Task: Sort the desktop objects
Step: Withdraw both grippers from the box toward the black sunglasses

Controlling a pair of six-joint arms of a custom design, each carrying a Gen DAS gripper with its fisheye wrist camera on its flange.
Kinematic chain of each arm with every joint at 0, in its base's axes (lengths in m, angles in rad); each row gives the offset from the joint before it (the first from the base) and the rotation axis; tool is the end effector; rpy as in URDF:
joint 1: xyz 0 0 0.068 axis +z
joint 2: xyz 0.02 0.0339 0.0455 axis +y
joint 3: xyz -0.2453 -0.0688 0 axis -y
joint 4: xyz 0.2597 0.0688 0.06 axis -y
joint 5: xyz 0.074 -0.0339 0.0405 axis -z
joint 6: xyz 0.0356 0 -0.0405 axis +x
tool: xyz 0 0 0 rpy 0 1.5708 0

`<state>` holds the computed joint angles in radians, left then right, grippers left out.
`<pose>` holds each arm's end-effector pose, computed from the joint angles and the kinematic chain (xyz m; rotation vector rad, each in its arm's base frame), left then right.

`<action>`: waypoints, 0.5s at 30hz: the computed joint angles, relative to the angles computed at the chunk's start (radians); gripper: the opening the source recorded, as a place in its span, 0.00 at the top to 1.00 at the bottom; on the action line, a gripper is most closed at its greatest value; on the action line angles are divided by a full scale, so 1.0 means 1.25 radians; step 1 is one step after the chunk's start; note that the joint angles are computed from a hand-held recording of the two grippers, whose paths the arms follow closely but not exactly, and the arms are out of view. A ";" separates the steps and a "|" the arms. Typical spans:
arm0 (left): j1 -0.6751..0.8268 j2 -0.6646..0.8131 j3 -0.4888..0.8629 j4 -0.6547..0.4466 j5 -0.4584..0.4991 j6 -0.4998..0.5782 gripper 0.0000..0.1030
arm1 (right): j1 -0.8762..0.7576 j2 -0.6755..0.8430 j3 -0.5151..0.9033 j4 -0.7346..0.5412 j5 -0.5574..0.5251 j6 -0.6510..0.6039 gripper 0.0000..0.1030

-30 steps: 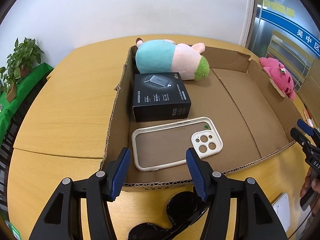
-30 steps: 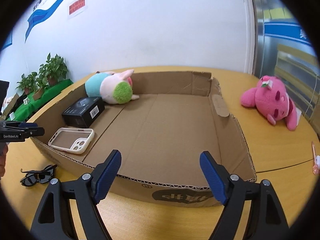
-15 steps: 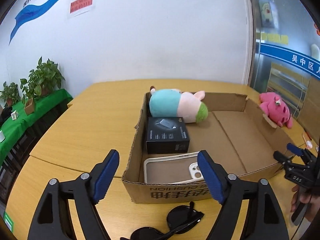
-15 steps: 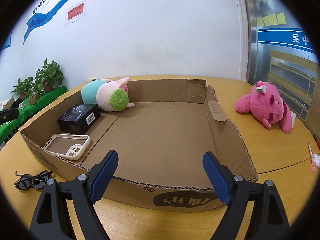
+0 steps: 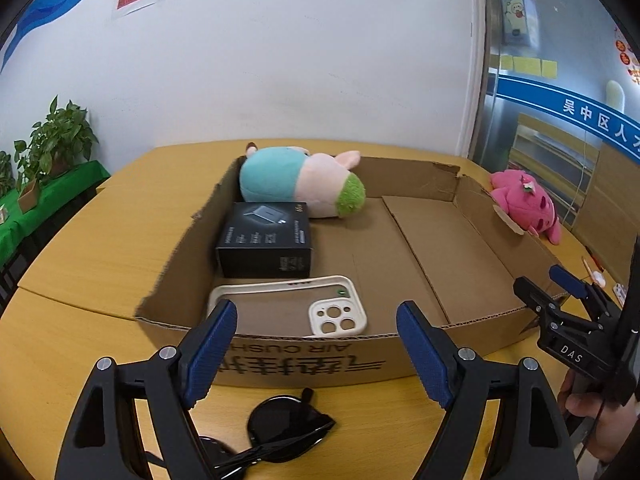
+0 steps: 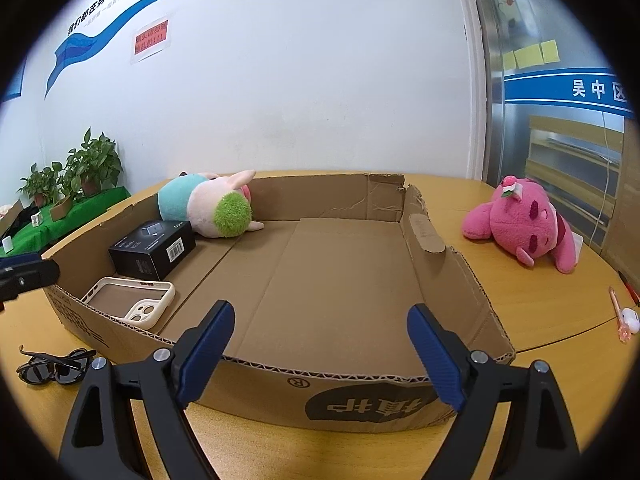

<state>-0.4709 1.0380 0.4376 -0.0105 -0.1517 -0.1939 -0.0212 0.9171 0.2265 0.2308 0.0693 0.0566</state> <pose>0.2101 -0.1009 0.1649 0.2155 2.1709 -0.2137 0.2073 -0.0069 0.1405 0.1225 2.0260 -0.0480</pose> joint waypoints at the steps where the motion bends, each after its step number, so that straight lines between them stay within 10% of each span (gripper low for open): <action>1: -0.009 0.015 0.000 0.014 -0.003 -0.003 0.17 | 0.001 0.000 0.000 0.000 0.001 0.000 0.15; 15: -0.103 0.154 -0.053 0.278 -0.191 0.010 0.16 | -0.001 0.006 0.003 0.003 0.004 -0.001 0.15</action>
